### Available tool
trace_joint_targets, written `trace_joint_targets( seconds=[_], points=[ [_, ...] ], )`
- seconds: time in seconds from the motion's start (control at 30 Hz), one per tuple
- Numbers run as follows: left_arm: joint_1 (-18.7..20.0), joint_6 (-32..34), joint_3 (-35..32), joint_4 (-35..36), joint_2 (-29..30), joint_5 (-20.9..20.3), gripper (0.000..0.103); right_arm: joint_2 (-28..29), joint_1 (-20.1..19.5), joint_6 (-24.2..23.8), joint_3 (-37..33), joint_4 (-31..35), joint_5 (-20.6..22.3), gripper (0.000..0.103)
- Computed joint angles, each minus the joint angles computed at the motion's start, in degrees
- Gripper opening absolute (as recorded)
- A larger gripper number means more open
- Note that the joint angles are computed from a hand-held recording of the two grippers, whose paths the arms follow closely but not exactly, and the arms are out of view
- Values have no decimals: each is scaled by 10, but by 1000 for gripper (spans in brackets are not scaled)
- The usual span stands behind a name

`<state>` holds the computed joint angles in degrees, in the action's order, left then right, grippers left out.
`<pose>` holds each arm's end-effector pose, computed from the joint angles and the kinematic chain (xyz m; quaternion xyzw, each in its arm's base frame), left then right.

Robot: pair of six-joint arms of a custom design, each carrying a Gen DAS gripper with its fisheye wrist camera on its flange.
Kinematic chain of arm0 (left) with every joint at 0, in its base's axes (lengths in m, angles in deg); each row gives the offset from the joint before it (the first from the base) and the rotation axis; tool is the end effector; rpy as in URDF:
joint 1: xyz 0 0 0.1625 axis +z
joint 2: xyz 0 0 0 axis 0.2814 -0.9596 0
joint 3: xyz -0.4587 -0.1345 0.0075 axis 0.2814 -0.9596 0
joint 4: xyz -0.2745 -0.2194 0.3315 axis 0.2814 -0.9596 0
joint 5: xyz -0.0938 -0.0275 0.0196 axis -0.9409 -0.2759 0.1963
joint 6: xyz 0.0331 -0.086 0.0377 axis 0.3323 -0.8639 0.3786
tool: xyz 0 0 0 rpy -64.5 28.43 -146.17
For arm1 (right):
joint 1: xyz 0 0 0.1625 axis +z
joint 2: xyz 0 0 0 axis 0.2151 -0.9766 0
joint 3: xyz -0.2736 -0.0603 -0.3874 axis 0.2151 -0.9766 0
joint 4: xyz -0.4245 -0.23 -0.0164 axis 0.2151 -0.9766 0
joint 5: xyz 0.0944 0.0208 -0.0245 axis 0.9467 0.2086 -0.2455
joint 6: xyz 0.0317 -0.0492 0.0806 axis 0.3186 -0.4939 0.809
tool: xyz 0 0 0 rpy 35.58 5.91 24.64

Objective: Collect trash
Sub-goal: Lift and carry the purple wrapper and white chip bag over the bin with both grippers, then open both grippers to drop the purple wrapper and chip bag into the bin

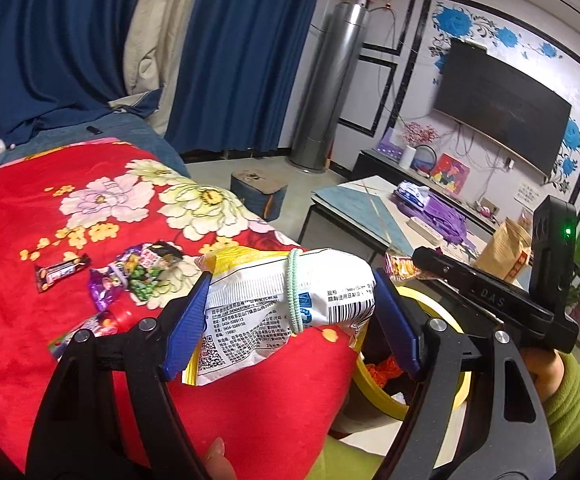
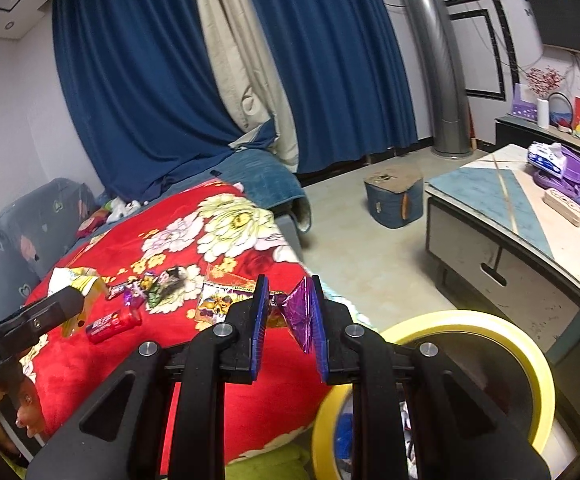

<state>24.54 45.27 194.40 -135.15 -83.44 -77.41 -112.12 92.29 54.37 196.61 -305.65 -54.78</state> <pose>-0.1539 -0.3856 0.2078 0.2815 0.8677 -0.3862 0.1367 0.1992 -0.3763 0.1338 0.1850 -0.8546 0.4469 0.1889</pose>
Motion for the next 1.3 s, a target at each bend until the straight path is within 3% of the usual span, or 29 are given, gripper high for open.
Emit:
trace_joint_targets(
  seconds=[0.9, 1.3],
  points=[
    [-39, 28, -17, -40, 141, -55, 70, -50, -111, 5, 76, -86, -2, 19],
    [-46, 47, -25, -59, 202, -85, 70, -49, -175, -6, 105, -118, 21, 19]
  ],
)
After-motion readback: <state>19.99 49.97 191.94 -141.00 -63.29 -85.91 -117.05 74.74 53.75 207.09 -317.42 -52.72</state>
